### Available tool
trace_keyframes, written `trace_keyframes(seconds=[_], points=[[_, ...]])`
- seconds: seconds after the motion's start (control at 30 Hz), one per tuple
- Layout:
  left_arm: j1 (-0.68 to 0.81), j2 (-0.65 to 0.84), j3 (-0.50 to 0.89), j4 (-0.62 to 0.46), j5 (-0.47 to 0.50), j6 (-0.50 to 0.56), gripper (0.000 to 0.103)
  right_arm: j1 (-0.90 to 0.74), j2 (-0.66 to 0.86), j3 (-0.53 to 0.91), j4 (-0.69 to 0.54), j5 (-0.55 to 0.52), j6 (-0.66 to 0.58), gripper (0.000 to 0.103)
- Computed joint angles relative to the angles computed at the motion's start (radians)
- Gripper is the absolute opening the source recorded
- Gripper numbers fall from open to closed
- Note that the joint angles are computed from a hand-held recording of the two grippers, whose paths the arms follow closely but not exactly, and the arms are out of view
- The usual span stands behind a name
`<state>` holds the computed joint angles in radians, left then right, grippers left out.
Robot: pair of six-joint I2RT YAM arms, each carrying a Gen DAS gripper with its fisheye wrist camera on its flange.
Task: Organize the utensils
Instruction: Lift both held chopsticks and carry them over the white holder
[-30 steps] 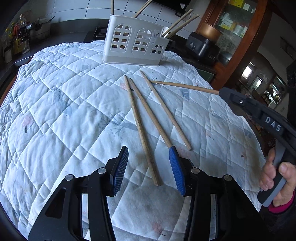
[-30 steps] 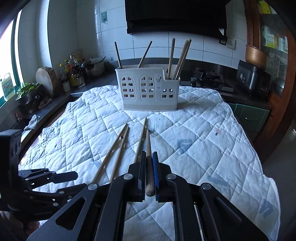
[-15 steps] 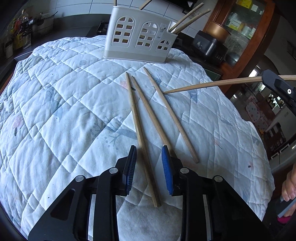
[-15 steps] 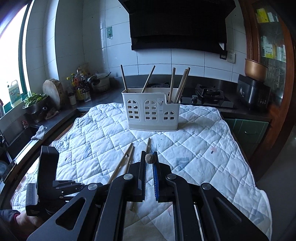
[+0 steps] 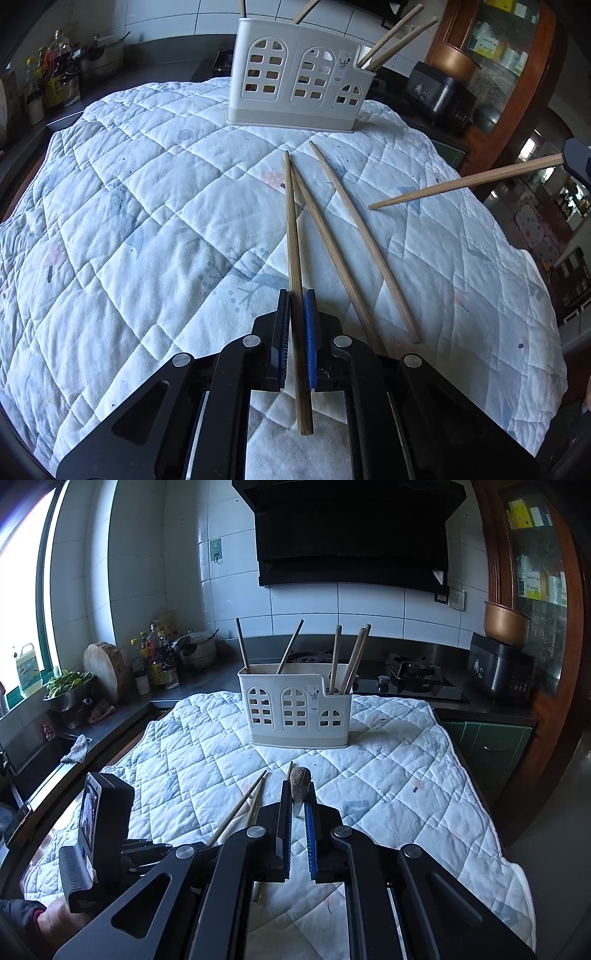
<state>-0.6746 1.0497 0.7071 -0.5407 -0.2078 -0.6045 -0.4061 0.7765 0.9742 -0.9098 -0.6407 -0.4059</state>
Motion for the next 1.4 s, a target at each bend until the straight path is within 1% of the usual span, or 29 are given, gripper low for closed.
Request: trace_keyframes(seconds=[0.23, 0.4, 0.53, 0.6, 0.73, 0.93, 1.0, 1.1, 1.17, 1.27, 1.4], points=[[0.022, -0.131, 0.033, -0.054, -0.019, 0.055, 0.006, -0.025, 0.057, 0.075, -0.039, -0.042, -0.018, 0.007], [0.047, -0.175, 0.098, -0.082, -0.019, 0.133, 0.006, 0.022, 0.115, 0.153, -0.064, -0.027, -0.012, 0.007], [0.094, -0.171, 0.152, -0.09, 0.025, 0.202, 0.006, 0.059, 0.189, 0.242, -0.091, -0.014, -0.007, 0.007], [0.13, -0.161, 0.181, -0.094, 0.071, 0.231, 0.006, 0.081, 0.234, 0.3, -0.099, 0.0, 0.0, 0.007], [0.184, -0.125, 0.257, -0.105, 0.125, 0.298, 0.006, 0.122, 0.356, 0.455, -0.145, 0.01, 0.026, 0.007], [0.267, -0.035, 0.402, -0.122, 0.207, 0.396, 0.006, 0.198, 0.561, 0.76, -0.198, 0.054, 0.105, 0.007], [0.29, -0.004, 0.446, -0.124, 0.219, 0.422, 0.006, 0.228, 0.632, 0.873, -0.213, 0.084, 0.138, 0.007], [0.341, 0.058, 0.535, -0.136, 0.264, 0.455, 0.006, 0.271, 0.739, 1.042, -0.236, 0.143, 0.172, 0.007], [0.363, 0.099, 0.603, -0.14, 0.271, 0.475, 0.006, 0.295, 0.802, 1.139, -0.244, 0.174, 0.192, 0.007], [0.386, 0.165, 0.72, -0.138, 0.266, 0.5, 0.006, 0.319, 0.88, 1.248, -0.234, 0.206, 0.231, 0.007], [0.409, 0.267, 0.9, -0.149, 0.252, 0.521, 0.006, 0.352, 0.976, 1.365, -0.21, 0.27, 0.267, 0.007]])
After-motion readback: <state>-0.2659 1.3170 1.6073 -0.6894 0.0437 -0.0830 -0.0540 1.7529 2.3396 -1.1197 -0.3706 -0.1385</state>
